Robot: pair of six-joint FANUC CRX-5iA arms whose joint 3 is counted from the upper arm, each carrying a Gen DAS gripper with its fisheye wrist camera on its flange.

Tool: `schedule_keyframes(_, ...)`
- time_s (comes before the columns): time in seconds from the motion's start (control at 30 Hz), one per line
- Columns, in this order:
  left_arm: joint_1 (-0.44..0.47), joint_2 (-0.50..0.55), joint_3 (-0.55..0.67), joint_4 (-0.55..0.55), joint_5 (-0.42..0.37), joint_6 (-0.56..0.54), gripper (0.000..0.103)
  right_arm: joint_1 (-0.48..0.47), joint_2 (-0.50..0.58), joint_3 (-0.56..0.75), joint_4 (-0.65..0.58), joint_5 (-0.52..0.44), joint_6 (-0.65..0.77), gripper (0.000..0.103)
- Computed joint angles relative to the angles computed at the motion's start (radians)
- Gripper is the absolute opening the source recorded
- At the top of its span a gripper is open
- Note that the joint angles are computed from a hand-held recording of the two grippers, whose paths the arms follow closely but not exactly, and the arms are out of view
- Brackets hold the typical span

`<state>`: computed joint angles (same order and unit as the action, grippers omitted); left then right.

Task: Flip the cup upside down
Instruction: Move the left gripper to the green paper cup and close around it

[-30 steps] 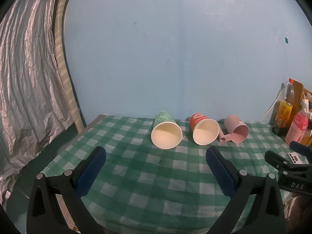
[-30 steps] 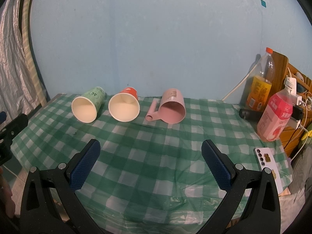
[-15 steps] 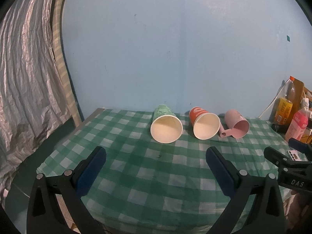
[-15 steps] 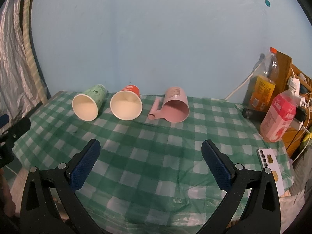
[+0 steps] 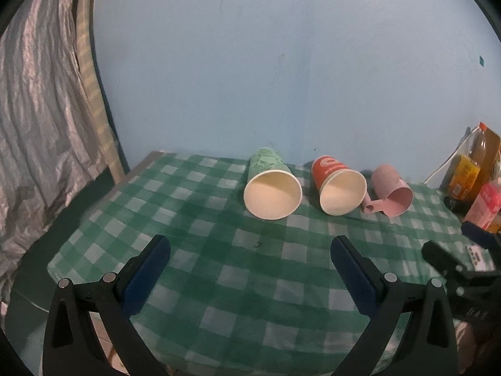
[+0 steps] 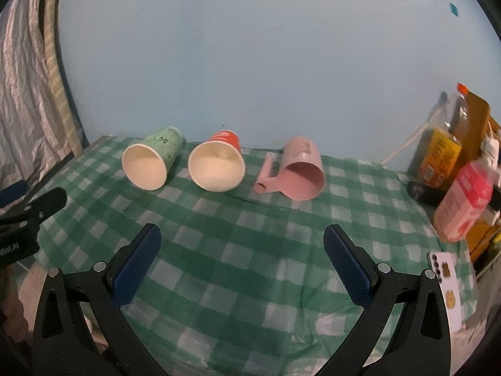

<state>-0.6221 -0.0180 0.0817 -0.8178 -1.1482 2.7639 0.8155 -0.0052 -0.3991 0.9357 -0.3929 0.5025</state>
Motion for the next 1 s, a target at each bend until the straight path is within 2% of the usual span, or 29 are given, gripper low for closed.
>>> schedule_keyframes(0.07, 0.034, -0.008, 0.002, 0.033, 0.029, -0.026, 0.103, 0.009, 0.017, 0.035, -0.052, -0.012, 0.068, 0.102)
schedule_keyframes(0.23, 0.109, 0.008, 0.051, 0.099, 0.041, -0.125, 0.103, 0.02, 0.065, 0.157, -0.237, -0.056, 0.261, 0.102)
schedule_keyframes(0.43, 0.21, 0.071, 0.135, 0.21, 0.025, -0.28, 0.103, 0.018, 0.147, 0.361, -0.453, -0.157, 0.483, 0.102)
schedule_keyframes(0.5, 0.26, 0.102, 0.166, 0.278, 0.021, -0.334, 0.103, 0.017, 0.179, 0.431, -0.498, -0.194, 0.534, 0.102)
schedule_keyframes(0.8, 0.386, 0.27, 0.338, 0.451, -0.044, -0.478, 0.103, -0.006, 0.372, 0.8, -0.66, -0.412, 0.719, 0.102)
schedule_keyframes(1.0, 0.412, 0.378, 0.45, 0.482, -0.12, -0.51, 0.103, -0.048, 0.546, 1.109, -0.811, -0.616, 0.806, 0.102)
